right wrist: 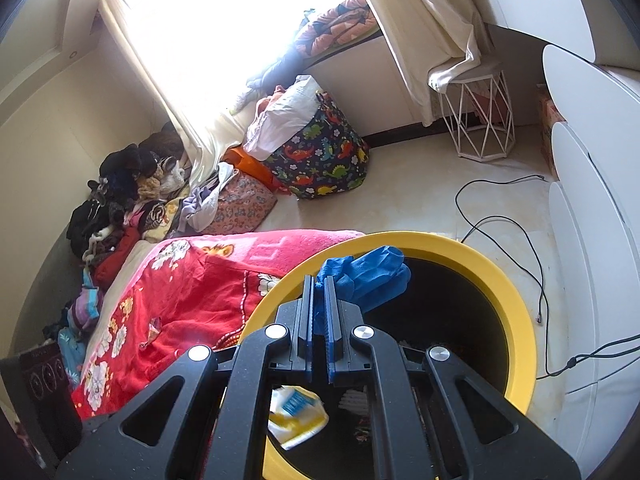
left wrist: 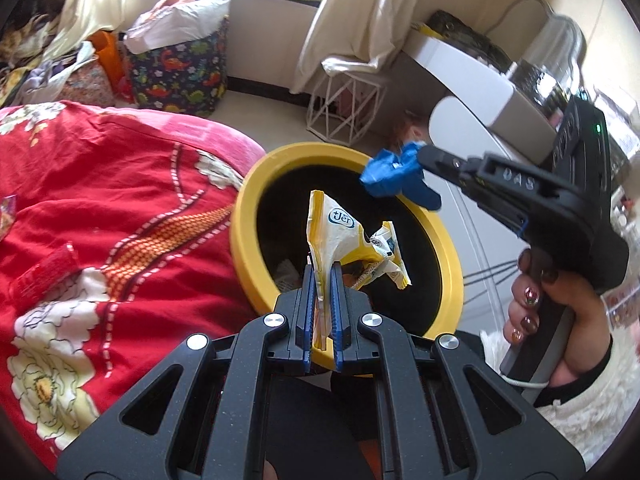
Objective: Collect trash
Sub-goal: 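Carry yellow wrapper in left tool while right tool carries blue plastic over bin, then open left tool over bin while right tool opens, dropping both items inside, then withdraw both open tools from the bin back over the bed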
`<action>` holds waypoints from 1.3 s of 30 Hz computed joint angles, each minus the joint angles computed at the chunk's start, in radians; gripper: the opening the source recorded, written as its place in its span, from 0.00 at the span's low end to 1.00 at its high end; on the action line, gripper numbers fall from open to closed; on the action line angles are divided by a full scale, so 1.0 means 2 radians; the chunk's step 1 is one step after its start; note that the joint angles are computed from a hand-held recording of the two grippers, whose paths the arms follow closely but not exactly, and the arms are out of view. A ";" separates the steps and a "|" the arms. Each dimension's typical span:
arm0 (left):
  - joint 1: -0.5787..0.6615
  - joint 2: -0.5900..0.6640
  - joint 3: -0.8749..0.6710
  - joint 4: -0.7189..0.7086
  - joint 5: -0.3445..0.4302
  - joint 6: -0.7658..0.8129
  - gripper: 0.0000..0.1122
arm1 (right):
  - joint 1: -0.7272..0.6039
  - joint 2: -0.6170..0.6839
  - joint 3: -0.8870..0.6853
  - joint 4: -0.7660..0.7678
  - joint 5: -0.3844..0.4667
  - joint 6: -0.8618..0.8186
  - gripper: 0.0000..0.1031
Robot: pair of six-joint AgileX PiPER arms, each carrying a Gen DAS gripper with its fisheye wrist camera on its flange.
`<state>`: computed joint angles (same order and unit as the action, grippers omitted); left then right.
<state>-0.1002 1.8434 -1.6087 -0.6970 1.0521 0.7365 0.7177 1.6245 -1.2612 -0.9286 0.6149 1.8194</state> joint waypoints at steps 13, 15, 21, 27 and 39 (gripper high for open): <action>-0.026 0.020 -0.008 -0.011 0.034 0.017 0.09 | -0.017 -0.018 0.024 0.017 -0.009 0.000 0.25; -0.023 0.021 -0.007 -0.018 0.037 0.020 0.31 | -0.018 -0.022 0.029 0.011 -0.005 0.011 0.44; -0.001 0.004 0.013 -0.040 0.004 0.017 0.82 | -0.005 -0.019 0.018 0.011 0.033 0.001 0.64; 0.024 -0.013 0.017 -0.034 -0.045 -0.002 0.82 | 0.012 -0.002 -0.009 0.006 0.056 -0.015 0.72; 0.079 -0.012 -0.013 -0.036 -0.073 -0.026 0.82 | 0.045 0.043 -0.093 0.016 0.079 -0.068 0.75</action>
<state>0.0578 1.8189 -1.6349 -0.7689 0.9061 0.6849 0.8077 1.7114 -1.4474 -0.8957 0.7724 1.6825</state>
